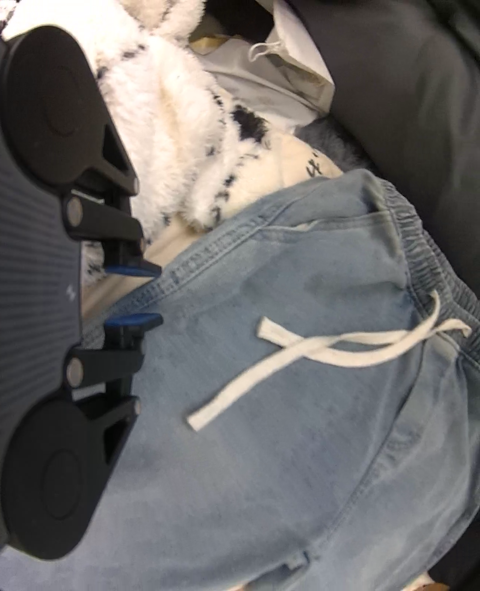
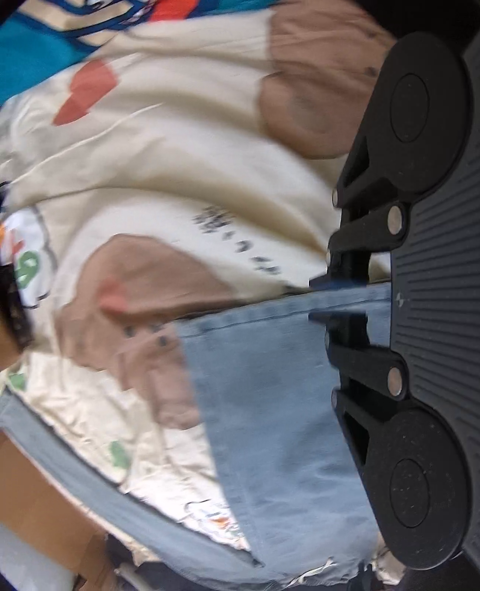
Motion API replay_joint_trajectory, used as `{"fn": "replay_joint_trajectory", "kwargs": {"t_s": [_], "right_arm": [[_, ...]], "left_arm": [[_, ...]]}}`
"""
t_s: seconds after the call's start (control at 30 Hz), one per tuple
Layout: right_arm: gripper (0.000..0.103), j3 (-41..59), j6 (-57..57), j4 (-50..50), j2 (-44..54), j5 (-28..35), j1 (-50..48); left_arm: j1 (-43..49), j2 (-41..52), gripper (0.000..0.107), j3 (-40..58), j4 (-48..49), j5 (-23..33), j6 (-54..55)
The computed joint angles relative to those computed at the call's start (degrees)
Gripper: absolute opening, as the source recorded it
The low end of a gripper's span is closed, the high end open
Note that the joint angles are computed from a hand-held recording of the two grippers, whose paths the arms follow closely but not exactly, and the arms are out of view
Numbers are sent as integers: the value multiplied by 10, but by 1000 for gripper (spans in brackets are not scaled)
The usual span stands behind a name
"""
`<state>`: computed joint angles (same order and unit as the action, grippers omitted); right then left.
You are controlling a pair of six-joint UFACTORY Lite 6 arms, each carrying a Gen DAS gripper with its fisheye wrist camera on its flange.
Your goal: Fold clothes
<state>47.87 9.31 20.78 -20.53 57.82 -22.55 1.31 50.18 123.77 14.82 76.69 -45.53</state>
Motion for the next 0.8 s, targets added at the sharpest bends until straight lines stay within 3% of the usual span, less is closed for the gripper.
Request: {"fn": "replay_joint_trajectory", "kwargs": {"t_s": [0.17, 0.3, 0.4, 0.8], "right_arm": [[35, 35, -48, 17, 58, -45, 12], [38, 43, -91, 46, 98, -99, 10], [40, 57, -107, 55, 154, -151, 31], [42, 86, -206, 85, 261, -210, 38]], "left_arm": [[-18, -27, 24, -5, 3, -7, 5], [-17, 34, 24, 96, -4, 27, 34], [-13, 37, 25, 93, 0, 23, 41], [-22, 21, 29, 62, 4, 10, 52]]}}
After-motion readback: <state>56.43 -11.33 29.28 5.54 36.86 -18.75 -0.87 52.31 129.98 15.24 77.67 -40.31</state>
